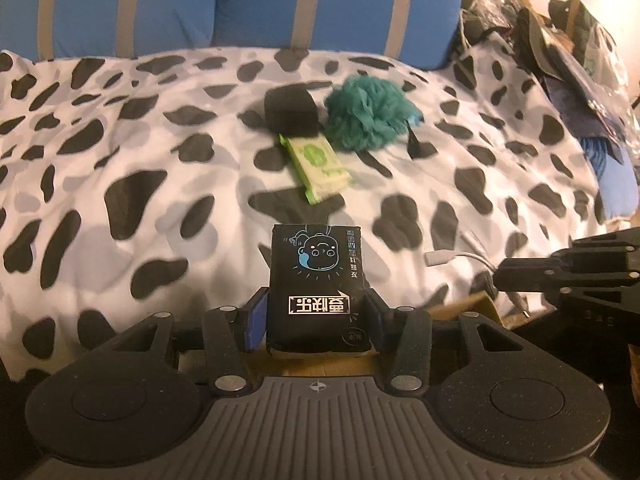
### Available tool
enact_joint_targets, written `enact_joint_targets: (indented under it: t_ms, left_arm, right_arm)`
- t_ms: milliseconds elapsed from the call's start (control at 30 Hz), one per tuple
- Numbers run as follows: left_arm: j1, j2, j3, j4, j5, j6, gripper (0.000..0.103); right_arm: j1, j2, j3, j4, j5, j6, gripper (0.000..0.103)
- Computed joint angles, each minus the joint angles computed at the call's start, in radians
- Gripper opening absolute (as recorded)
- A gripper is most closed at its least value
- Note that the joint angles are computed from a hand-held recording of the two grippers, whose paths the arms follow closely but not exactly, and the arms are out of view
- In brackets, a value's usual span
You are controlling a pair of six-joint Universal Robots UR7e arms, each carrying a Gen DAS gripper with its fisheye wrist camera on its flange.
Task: Organize soft objects
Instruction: 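Carry the black box in the left gripper into the cardboard box and release, then withdraw the left gripper from the box toward the green wet-wipe pack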
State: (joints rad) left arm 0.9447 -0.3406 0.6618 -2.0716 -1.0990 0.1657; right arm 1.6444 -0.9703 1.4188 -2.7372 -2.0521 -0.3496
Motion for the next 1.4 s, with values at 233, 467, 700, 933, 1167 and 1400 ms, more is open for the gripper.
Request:
enact_joint_targets:
  t_ms: [233,467,700,933,1167,1400]
  left_arm:
    - [-0.011,-0.049,0.087,0.040,0.013,-0.033,0.047]
    - [-0.016,-0.053,0.085,0.149,0.035,-0.069,0.047]
    - [-0.016,-0.021,0.020,0.287,0.065,-0.119,0.049]
    - [-0.013,0.009,-0.038,0.372,0.093,-0.164,0.073]
    - [-0.012,0.020,-0.059,0.388,0.093,-0.181,0.073]
    - [-0.012,0.014,-0.050,0.362,0.089,-0.191,0.073]
  right_arm:
    - [0.013,-0.017,0.031,0.068,-0.024,0.048,0.006]
    - [0.019,-0.024,0.035,0.169,-0.034,0.109,0.006]
    - [0.017,-0.013,0.002,0.317,-0.025,0.152,0.007]
    - [0.023,-0.003,-0.008,0.320,-0.053,0.150,0.087]
    - [0.023,0.006,-0.020,0.325,-0.083,0.176,0.099]
    - [0.026,0.011,-0.024,0.326,-0.099,0.167,0.100]
